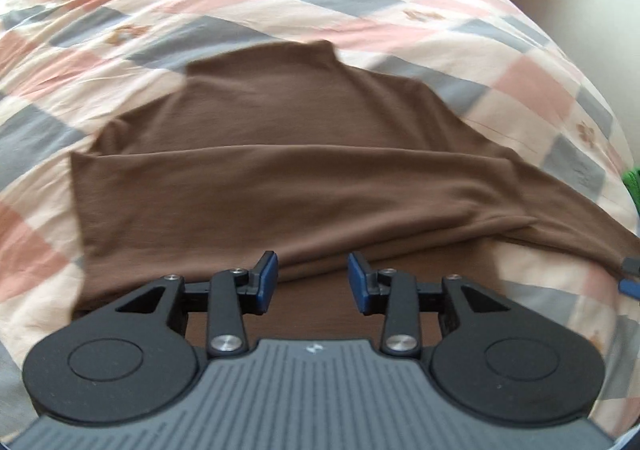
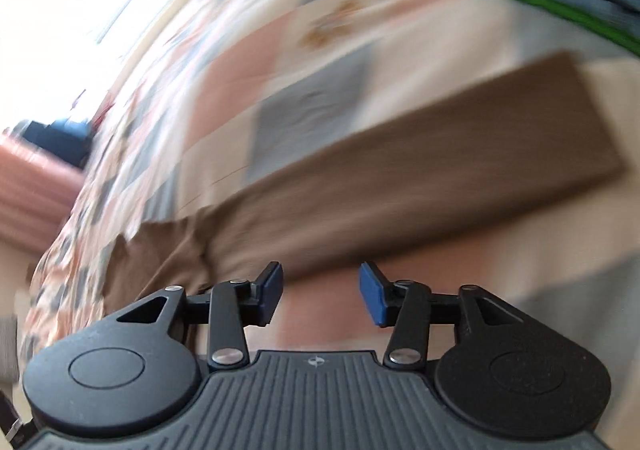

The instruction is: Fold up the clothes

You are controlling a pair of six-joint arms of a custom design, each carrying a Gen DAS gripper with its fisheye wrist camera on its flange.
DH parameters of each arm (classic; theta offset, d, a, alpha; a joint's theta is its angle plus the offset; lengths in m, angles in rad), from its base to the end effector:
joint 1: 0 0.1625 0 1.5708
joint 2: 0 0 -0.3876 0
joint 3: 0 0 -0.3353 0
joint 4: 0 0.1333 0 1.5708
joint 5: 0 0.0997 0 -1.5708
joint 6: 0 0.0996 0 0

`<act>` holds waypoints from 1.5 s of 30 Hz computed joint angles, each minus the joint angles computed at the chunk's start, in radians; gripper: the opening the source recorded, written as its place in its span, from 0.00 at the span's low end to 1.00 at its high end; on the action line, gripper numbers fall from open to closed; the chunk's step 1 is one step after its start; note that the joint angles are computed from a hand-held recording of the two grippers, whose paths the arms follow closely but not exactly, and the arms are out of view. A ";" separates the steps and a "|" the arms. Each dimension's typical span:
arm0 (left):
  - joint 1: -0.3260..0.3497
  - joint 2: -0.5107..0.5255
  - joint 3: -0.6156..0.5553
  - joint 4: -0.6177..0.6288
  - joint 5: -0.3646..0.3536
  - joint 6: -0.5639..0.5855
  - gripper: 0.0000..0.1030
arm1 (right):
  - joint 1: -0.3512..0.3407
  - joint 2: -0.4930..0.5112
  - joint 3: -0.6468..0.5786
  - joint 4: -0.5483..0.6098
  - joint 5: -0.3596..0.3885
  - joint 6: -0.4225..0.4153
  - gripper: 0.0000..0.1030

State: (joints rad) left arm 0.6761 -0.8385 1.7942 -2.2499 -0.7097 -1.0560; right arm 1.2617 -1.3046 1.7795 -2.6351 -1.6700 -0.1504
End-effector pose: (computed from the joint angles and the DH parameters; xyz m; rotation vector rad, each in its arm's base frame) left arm -0.2834 -0.4951 0.0872 -0.0395 2.3522 -0.7094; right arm -0.0461 -0.5502 0.3562 -0.2645 -2.7930 0.7974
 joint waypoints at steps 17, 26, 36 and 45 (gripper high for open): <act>-0.013 0.018 -0.018 0.025 -0.043 -0.040 0.37 | -0.271 -0.025 0.013 -0.255 0.182 0.593 0.59; -0.026 -0.151 0.124 0.115 -0.006 -0.207 0.37 | 0.020 0.135 -0.174 -0.218 -0.234 0.166 0.11; -0.058 -0.464 0.323 0.202 0.032 -0.382 0.38 | 0.401 0.360 -0.143 -0.457 -0.127 -0.386 0.10; -0.087 -0.809 0.489 0.359 0.072 -0.590 0.38 | 0.596 0.607 -0.033 -0.395 0.089 -0.602 0.09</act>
State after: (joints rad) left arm 0.5896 -1.6479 2.2835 -1.8909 -0.6375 -1.6462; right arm 1.8574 -0.6972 1.7464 -3.0301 -1.5814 -0.7524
